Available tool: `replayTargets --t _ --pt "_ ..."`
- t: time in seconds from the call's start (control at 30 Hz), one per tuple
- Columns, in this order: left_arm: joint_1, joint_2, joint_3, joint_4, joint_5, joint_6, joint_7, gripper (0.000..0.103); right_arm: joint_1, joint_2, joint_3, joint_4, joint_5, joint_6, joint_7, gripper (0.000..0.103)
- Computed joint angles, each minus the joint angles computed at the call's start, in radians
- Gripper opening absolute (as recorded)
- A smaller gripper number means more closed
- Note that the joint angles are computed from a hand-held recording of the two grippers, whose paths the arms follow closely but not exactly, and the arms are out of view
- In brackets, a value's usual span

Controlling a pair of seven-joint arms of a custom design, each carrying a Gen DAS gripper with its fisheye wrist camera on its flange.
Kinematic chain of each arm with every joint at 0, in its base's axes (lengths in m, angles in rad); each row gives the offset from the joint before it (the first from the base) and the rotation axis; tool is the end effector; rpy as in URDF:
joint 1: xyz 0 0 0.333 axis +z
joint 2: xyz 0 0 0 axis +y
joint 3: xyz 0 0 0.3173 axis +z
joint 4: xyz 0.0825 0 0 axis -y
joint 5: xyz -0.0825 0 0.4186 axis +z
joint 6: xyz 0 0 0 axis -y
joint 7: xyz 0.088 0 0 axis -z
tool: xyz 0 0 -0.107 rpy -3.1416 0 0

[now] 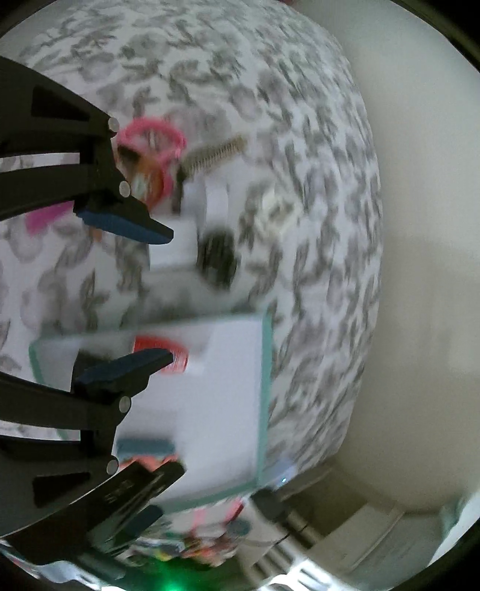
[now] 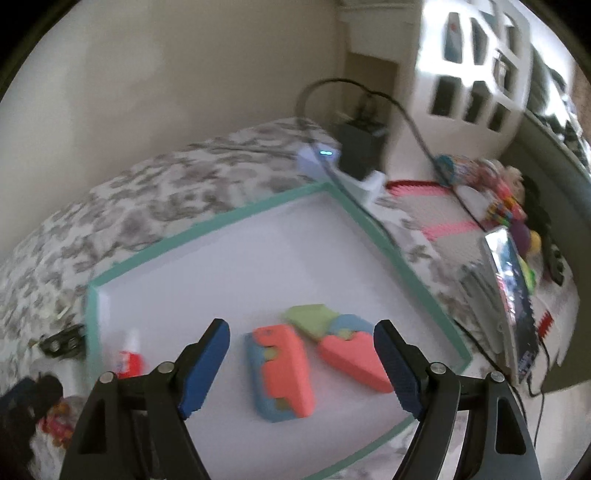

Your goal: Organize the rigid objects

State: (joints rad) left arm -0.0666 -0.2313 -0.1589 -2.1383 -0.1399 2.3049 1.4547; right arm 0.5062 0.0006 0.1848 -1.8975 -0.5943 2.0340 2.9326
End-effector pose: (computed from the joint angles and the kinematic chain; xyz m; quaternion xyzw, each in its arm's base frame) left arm 0.5374 -0.1314 0.5344 -0.6789 0.7063 -0.1847 0.0791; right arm 0.4905 0.3646 0.5089 -0.5165 0.8100 -0.2469 0.1275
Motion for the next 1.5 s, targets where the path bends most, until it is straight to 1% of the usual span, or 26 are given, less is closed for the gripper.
replayTargets --t 0.03,0.1,0.2,0.27,0.3,0.33,0.43,0.57,0.67,0.73,0.83,1.0,1.2,1.37,1.5 --pt "0.011 -0.002 -0.001 -0.001 0.022 -0.006 -0.022 0.072 0.003 0.009 0.003 0.011 0.000 0.014 -0.015 0.083" --pt "0.029 0.002 0.002 0.002 0.059 -0.005 -0.050 0.081 0.010 0.026 0.006 0.028 0.000 0.041 -0.043 0.083" --pt "0.058 -0.002 0.003 -0.001 0.129 0.000 -0.102 0.083 0.028 0.055 0.011 0.061 -0.006 0.071 -0.078 0.085" --pt "0.077 -0.003 0.008 -0.004 0.170 0.006 -0.125 0.088 0.041 0.074 0.012 0.081 -0.010 0.096 -0.102 0.088" --pt "0.084 -0.004 0.011 -0.007 0.182 0.010 -0.132 0.094 0.047 0.083 0.012 0.089 -0.007 0.111 -0.118 0.091" --pt "0.096 -0.010 0.015 -0.014 0.200 0.022 -0.149 0.095 0.053 0.093 0.012 0.099 -0.006 0.123 -0.132 0.092" --pt "0.124 -0.021 0.031 -0.027 0.216 0.036 -0.177 0.095 0.072 0.123 0.012 0.130 0.003 0.159 -0.171 0.093" --pt "0.158 -0.026 0.049 -0.033 0.224 0.036 -0.197 0.095 0.094 0.167 0.012 0.166 0.037 0.236 -0.241 0.093" --pt "0.179 -0.034 0.062 -0.046 0.212 0.045 -0.210 0.095 0.113 0.208 0.012 0.201 0.069 0.277 -0.297 0.093" --pt "0.190 -0.035 0.067 -0.050 0.205 0.041 -0.215 0.095 0.121 0.229 0.012 0.218 0.104 0.304 -0.336 0.093" --pt "0.201 -0.028 0.072 -0.047 0.195 0.018 -0.215 0.095 0.134 0.264 0.013 0.247 0.159 0.323 -0.382 0.093" --pt "0.202 0.004 0.075 -0.028 0.182 -0.047 -0.198 0.095 0.151 0.316 0.008 0.293 0.227 0.320 -0.432 0.093" --pt "0.184 0.047 0.072 -0.006 0.183 -0.090 -0.149 0.095 0.143 0.352 0.014 0.305 0.335 0.352 -0.486 0.093" --pt "0.170 0.083 0.074 0.013 0.160 -0.120 -0.121 0.095 0.155 0.396 0.011 0.354 0.359 0.314 -0.534 0.093" --pt "0.164 0.111 0.075 0.025 0.165 -0.142 -0.116 0.095 0.167 0.428 0.009 0.391 0.367 0.282 -0.582 0.093"
